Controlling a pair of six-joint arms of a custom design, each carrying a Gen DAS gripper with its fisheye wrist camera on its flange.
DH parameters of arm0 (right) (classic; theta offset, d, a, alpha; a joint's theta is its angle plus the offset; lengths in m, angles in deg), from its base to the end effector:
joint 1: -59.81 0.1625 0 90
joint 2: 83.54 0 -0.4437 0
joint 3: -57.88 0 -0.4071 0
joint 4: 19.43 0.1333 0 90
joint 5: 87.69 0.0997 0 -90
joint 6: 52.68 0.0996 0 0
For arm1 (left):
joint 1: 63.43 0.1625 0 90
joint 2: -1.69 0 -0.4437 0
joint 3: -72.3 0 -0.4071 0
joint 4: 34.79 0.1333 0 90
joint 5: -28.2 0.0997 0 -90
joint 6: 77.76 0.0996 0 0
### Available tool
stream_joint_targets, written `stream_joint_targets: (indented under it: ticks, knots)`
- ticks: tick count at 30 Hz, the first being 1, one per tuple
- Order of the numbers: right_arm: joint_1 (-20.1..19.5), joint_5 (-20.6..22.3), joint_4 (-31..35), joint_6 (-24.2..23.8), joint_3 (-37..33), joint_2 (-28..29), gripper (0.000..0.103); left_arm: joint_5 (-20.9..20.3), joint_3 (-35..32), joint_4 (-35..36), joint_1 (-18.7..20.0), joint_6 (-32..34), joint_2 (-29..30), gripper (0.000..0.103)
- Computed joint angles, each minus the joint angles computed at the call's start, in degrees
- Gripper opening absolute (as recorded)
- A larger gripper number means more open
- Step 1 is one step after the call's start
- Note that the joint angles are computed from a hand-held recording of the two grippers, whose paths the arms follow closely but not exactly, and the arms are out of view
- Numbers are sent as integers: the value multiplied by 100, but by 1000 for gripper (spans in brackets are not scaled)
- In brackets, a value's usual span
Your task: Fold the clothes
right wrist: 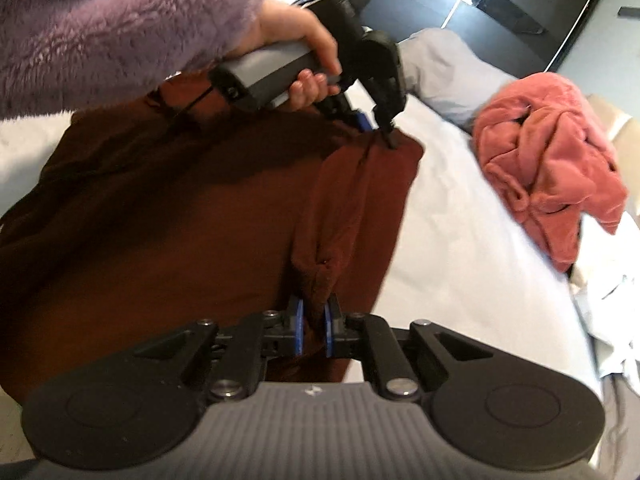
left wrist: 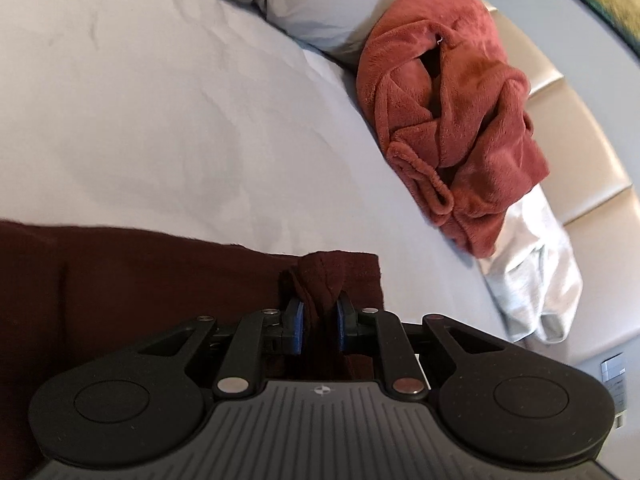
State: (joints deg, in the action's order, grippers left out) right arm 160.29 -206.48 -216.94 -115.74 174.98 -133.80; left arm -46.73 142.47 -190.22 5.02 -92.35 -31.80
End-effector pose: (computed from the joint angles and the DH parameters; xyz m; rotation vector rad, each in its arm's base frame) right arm 0.1887 -0.5511 0.1282 1.2243 -2.0107 0.5123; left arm -0.1569 -0.8306 0.1278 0.0788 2.9351 -0.8354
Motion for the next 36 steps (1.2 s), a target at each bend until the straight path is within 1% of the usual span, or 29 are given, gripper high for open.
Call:
stream_joint_targets:
  ticks: [1, 2, 3, 4, 5, 6, 9, 10, 12, 13, 14, 16, 18, 22, 25, 27, 30, 33, 36]
  knots:
    - [7, 3, 22, -56, -5, 6, 16, 119, 20, 16, -27, -35, -31, 25]
    - [16, 19, 53, -108, 8, -7, 16, 260, 63, -16, -59, -84, -70, 30]
    - [24, 50, 86, -155, 38, -34, 21, 388, 141, -135, -93, -105, -118, 41]
    - [35, 92, 187, -140, 86, -92, 32, 481, 237, -289, -124, -98, -176, 46]
    - [47, 157, 351, -63, 141, -178, 40, 557, 324, -410, -155, -98, -239, 46]
    - [54, 236, 468, -8, 192, -253, 44, 605, 403, -463, -187, -108, -310, 46]
    - [54, 510, 522, 1, 275, -393, 41, 704, 661, -533, -290, -98, -543, 46]
    - [50, 616, 515, 83, 303, -451, 41, 794, 792, -593, -346, -8, -640, 46]
    - [52, 746, 466, 314, 316, -529, 39, 1041, 1082, -676, -469, 151, -864, 46]
    - [55, 762, 448, 377, 301, -536, 34, 1169, 1241, -691, -527, 174, -995, 46]
    - [64, 755, 443, 421, 298, -541, 32, 1294, 1395, -696, -580, 176, -1127, 46]
    - [79, 766, 466, 561, 332, -558, 32, 1609, 1732, -684, -713, 122, -1408, 46]
    - [135, 813, 472, 684, 471, -625, 32, 1874, 2056, -550, -825, 27, -1721, 46]
    - [188, 1087, 499, 590, 481, -560, 32, 2327, 2619, -121, -1006, -223, -2321, 46]
    - [328, 1202, 573, 701, 556, -503, 32, 2626, 3010, 230, -1088, -414, -2766, 46]
    - [436, 1232, 525, 672, 564, -369, 32, 2790, 3227, 436, -1110, -550, -3041, 46]
    - [590, 1254, 417, 513, 479, -63, 32, 2902, 3475, 396, -1047, -661, -3327, 46]
    - [728, 1194, 279, 152, 325, 286, 32, 2847, 3604, 292, -908, -774, -3476, 46]
    - [914, 1098, 162, -162, 194, 606, 32, 2803, 3600, 291, -777, -710, -3494, 46]
